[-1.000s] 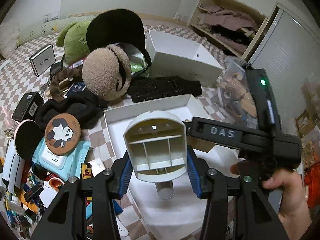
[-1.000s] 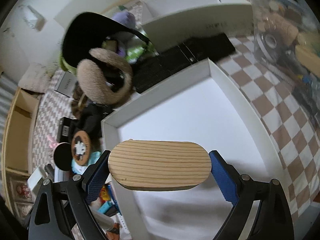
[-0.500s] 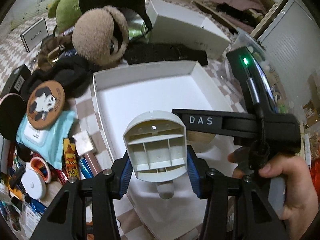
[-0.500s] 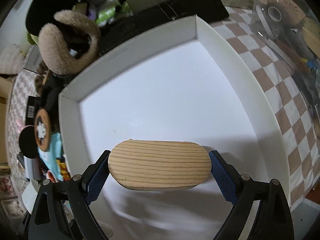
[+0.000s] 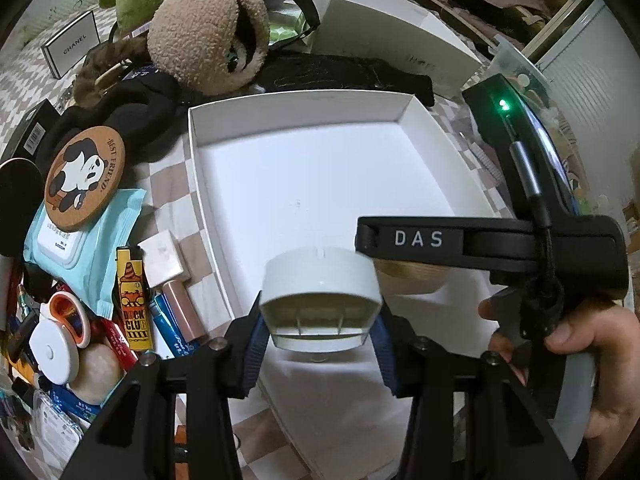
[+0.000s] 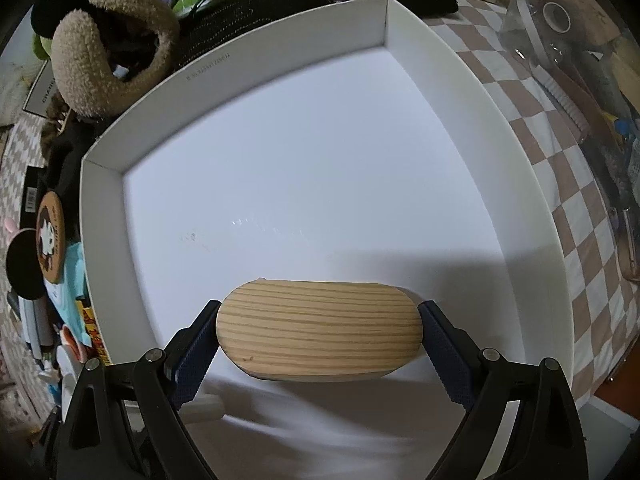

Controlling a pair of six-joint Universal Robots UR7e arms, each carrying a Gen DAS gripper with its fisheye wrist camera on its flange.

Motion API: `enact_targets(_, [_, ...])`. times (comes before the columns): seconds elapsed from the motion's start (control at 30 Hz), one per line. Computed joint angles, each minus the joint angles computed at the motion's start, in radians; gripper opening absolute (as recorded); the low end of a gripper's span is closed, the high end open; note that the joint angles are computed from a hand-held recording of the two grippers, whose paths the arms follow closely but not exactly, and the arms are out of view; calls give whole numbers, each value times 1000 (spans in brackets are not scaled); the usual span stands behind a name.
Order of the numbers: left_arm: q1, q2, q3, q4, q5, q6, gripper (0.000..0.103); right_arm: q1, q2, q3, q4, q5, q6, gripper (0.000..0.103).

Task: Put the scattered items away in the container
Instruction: 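Carry the wooden block with the right gripper while the left gripper carries the bracket over the white tray, then open the right gripper to drop the wooden block while the left gripper releases the bracket into the tray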

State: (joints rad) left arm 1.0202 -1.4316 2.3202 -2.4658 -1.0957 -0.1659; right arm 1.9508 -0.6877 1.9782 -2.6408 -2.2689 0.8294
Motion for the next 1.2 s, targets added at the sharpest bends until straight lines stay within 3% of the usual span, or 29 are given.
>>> enact_targets(0.23, [11,13,-8,2,2,-5,47,-1,-21,16,14,12,15,95])
enact_targets(0.63, [29,30,-25,-6,-9,-11,47,-19,-109,114,-93,79,44,95])
enact_targets(0.83, [31,34,-28,-7,-7,-12,47,-26,-127,134,-91,74,40,95])
enact_targets(1.2, [9,58,-15,-13,-11,38,47,-59,-210,234,-215,90,68,95])
